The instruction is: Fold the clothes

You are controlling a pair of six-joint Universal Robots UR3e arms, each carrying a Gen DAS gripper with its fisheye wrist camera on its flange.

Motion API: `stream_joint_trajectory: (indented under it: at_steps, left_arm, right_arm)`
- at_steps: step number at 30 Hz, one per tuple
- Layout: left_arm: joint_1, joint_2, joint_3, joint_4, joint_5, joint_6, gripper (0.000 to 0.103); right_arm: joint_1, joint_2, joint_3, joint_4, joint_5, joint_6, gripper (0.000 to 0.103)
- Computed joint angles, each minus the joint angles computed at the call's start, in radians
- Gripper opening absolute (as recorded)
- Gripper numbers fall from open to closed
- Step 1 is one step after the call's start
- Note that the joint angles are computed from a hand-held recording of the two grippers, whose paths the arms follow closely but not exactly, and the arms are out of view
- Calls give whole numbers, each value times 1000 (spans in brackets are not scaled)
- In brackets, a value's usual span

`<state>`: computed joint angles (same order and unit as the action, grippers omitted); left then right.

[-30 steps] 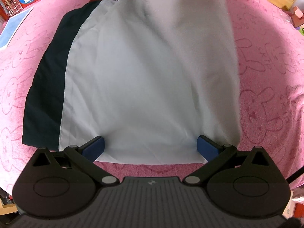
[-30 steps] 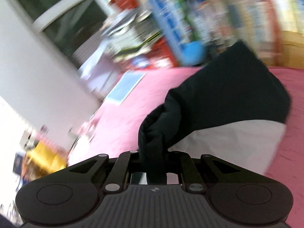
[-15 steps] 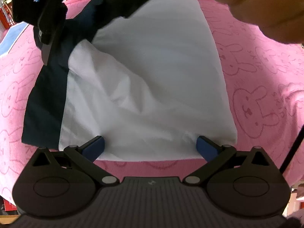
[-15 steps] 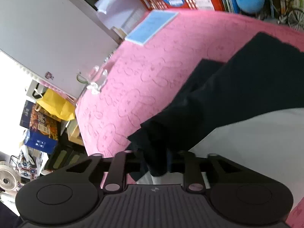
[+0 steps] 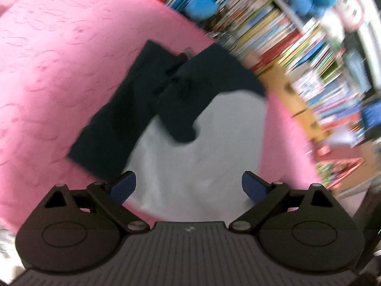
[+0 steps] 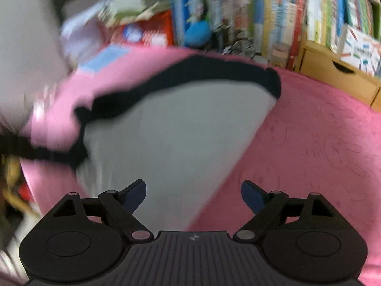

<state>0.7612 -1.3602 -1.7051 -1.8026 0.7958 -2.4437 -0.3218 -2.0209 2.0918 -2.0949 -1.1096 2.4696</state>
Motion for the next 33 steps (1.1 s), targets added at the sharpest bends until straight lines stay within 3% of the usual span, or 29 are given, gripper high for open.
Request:
stream_joint_trajectory:
  at_steps: [2,5,8,13,17,21,27,33]
  left_arm:
    - [-153,-62,-44,235,-26,-248,100]
    - [-369,-214,84,459,164,-493,98]
    - [-496,-263,176,478,366,-528,96]
    - [-496,-185,153,405,410,-444,96]
    - [-487,-171,124,429,417,-387,96]
    - [-459,-136,78,474,402,-311,82]
    - [-425,-125,68,465,369,-203,82]
    - [-409,-149,92,441,356,-188,82]
  right_arm:
    - [40,-105,117,-61,-58,-42,93]
    - [123,-177,237,-177,-125,-69,93]
    - [191,-146,273,-299,-177,-8,93]
    - [196,-122,239,-277,-180,115,94]
    - [262,-90,233,-330,-277,218,94]
    - [355,-54,227,-389,-401,353,95]
    - [528,37,206,-445,-593,528,95]
    - [598,134,172,-427,-691,621,96]
